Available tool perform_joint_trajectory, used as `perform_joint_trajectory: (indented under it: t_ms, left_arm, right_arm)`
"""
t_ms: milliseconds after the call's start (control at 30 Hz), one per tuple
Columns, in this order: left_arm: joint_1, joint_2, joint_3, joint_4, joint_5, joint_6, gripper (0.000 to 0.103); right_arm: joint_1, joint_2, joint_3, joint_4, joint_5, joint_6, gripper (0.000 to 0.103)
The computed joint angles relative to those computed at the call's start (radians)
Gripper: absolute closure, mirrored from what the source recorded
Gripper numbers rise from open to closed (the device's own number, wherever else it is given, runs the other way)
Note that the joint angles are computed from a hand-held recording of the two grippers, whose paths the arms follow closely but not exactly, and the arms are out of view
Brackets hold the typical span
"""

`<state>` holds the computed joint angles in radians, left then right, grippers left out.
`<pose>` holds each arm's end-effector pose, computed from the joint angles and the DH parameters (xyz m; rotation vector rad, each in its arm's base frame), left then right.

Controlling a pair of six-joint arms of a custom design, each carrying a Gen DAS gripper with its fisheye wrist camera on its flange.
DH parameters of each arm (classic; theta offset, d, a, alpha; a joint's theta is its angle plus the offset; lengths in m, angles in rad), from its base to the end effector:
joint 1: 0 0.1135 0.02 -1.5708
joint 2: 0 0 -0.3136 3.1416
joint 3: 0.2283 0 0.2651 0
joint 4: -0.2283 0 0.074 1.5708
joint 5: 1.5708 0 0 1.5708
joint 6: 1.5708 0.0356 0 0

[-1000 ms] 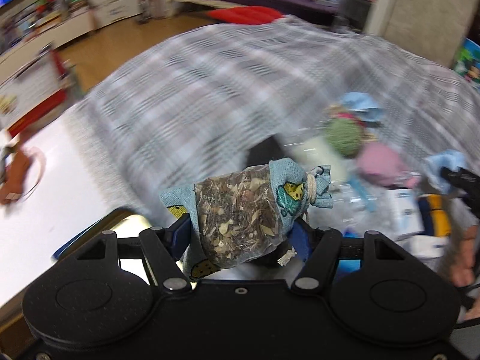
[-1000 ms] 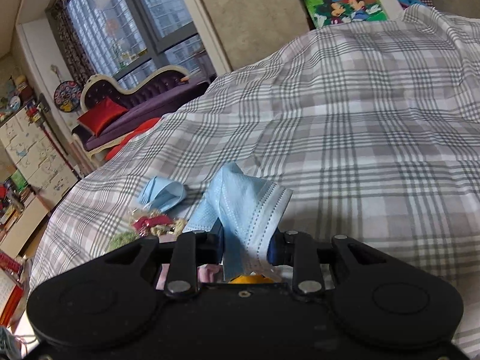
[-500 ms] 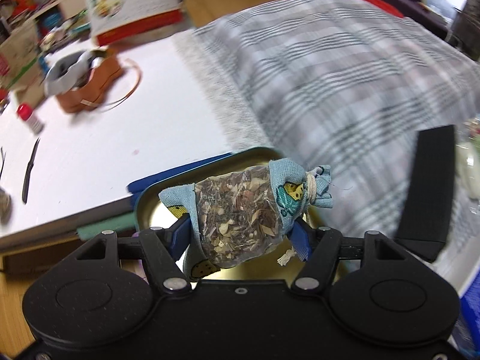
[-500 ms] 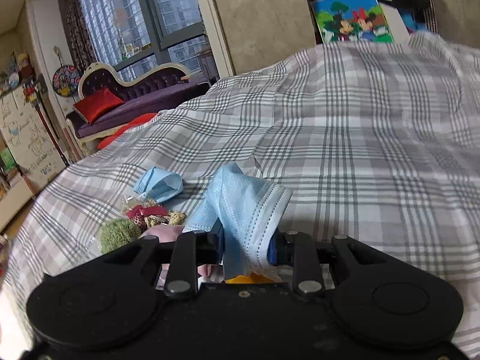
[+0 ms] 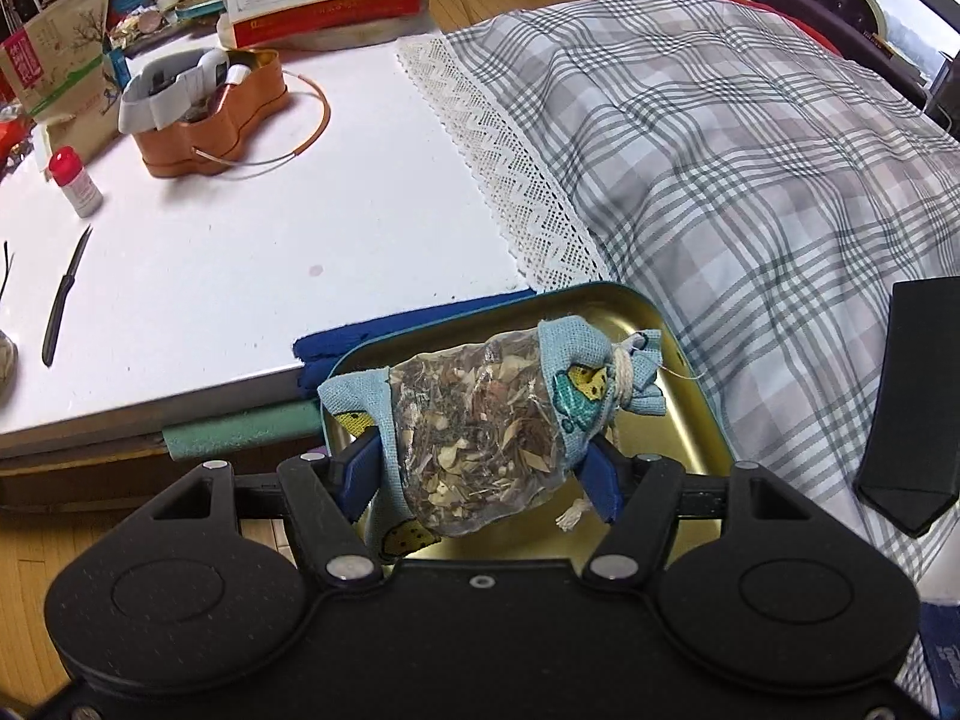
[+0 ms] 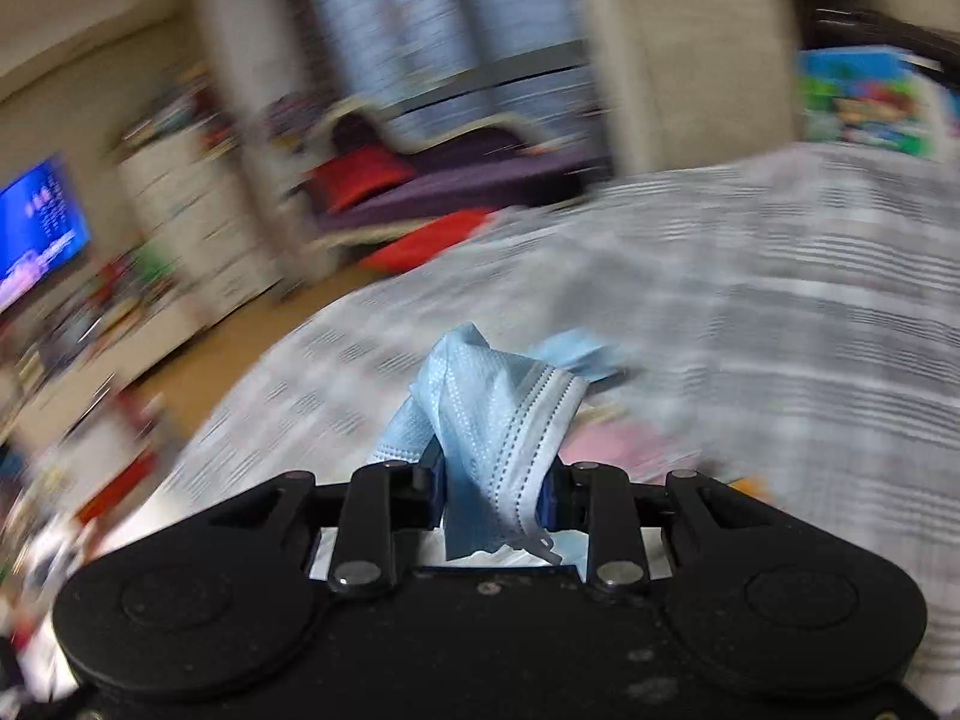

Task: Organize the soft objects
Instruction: 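Lower the sachet into the tray with the left tool while the right tool drops the mask in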

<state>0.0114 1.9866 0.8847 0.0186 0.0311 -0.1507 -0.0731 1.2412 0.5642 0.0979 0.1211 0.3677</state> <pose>0.3682 0.0031 0.1003 -0.2048 2.6482 -0.0872 0.2479 -0.0225 0.2354 0.5374 2.0770 0.0416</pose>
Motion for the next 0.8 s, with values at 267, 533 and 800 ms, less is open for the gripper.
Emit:
perform_joint_trajectory:
  t_ms: [267,533,800]
  left_arm:
    - [0.027,-0.003,-0.025,0.019,0.008,0.007,0.040]
    - [0.032,-0.004,-0.029,0.026,0.015,0.017,0.040]
    - [0.033,-0.011,-0.037,0.037,0.028,0.026,0.030]
  right_arm:
    - [0.468,0.155,0.065,-0.194,0.020,0.041,0.074]
    - [0.631,0.362,0.122,-0.269,0.006,0.156,0.074]
    - [0.626,0.374,0.172,-0.282,0.032,0.127,0.038]
